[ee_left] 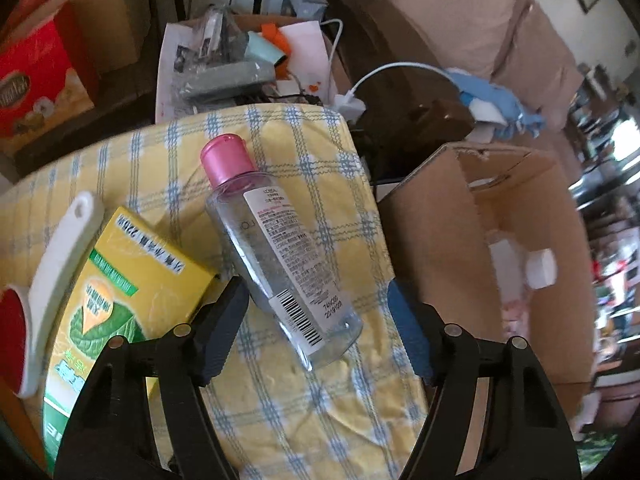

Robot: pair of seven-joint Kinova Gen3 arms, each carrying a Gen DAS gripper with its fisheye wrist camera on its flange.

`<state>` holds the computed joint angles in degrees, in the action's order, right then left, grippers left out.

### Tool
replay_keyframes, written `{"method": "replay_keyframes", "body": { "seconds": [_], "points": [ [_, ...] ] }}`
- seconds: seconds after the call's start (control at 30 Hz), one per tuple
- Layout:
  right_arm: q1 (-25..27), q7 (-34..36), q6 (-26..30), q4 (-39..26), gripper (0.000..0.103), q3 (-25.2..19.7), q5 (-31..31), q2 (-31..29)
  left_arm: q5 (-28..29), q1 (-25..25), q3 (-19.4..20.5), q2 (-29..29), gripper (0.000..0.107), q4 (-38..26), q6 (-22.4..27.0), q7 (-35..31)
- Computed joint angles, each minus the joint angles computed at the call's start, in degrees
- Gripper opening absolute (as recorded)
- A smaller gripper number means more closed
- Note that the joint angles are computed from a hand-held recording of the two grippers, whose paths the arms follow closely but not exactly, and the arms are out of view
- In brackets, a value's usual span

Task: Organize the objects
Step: 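Reach the left tool to the L'Oreal micellar water bottle and grasp it while the right tool holds the cork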

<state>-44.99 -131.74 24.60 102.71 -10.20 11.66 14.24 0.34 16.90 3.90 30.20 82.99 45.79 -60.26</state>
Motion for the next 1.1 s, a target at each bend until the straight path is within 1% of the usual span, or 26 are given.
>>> {"method": "replay_keyframes", "body": {
  "seconds": [0.07, 0.1, 0.13, 0.17, 0.2, 0.27, 0.37, 0.47, 0.53, 0.7, 0.83, 0.9, 1.1],
  "points": [
    [-0.1, -0.2, 0.1, 0.0, 0.025, 0.1, 0.0, -0.1, -2.6, 2.1, -1.2, 0.9, 0.066, -1.3, 1.1, 1.2],
    [-0.1, -0.2, 0.1, 0.0, 0.025, 0.1, 0.0, -0.1, -4.1, 3.3, -1.9, 1.2, 0.063, -1.5, 1.1, 2.0],
    [0.0, -0.1, 0.1, 0.1, 0.025, 0.0, -0.1, -0.1, -5.2, 4.0, -2.3, 1.2, 0.057, -1.3, 0.9, 2.5],
    [0.1, 0.0, -0.1, 0.3, 0.025, 0.0, -0.2, -0.1, -6.3, 4.7, -2.5, 0.9, 0.054, -0.5, -0.2, 2.8],
    [0.1, -0.1, -0.1, 0.4, 0.025, 0.0, -0.2, -0.2, -6.8, 4.9, -2.5, 0.7, 0.052, 0.0, -0.8, 2.9],
    [0.1, -0.2, -0.1, 0.5, 0.025, 0.1, -0.1, -0.3, -6.8, 4.3, -1.7, 0.2, 0.042, 1.0, -1.7, 2.1],
    [0.3, -0.2, 0.0, 0.5, 0.025, 0.1, -0.1, -0.5, -5.1, 2.8, -0.5, -1.4, 0.038, 4.1, -4.8, 0.6],
    [0.2, -0.5, -0.1, 0.4, 0.025, 0.2, 0.1, -0.5, -2.2, 0.5, 1.0, -3.2, 0.037, 7.4, -7.1, -1.4],
    [0.2, -0.5, 0.4, 0.1, 0.025, 0.2, 0.3, -0.6, -1.2, 0.0, 1.2, -4.5, 0.037, 9.5, -8.2, -2.4],
    [0.2, -0.9, 1.0, -0.3, 0.025, 0.2, 0.6, -0.9, 2.5, -2.8, 3.0, -10.0, 0.035, 16.2, -12.1, -6.9],
    [-0.1, -2.0, 1.0, -0.3, 0.025, 0.2, 1.2, -1.1, 6.8, -5.3, 4.5, -14.3, 0.032, 20.4, -13.6, -11.5],
    [-0.7, -3.0, 1.5, -0.7, 0.025, 0.5, 2.1, -1.0, 10.0, -6.8, 5.3, -16.8, 0.032, 22.9, -14.5, -14.5],
    [-1.6, -4.4, 2.3, -1.7, 0.025, 0.7, 4.1, -0.6, 17.3, -9.0, 5.3, -23.4, 0.031, 29.4, -14.5, -22.7]
  ]
}}
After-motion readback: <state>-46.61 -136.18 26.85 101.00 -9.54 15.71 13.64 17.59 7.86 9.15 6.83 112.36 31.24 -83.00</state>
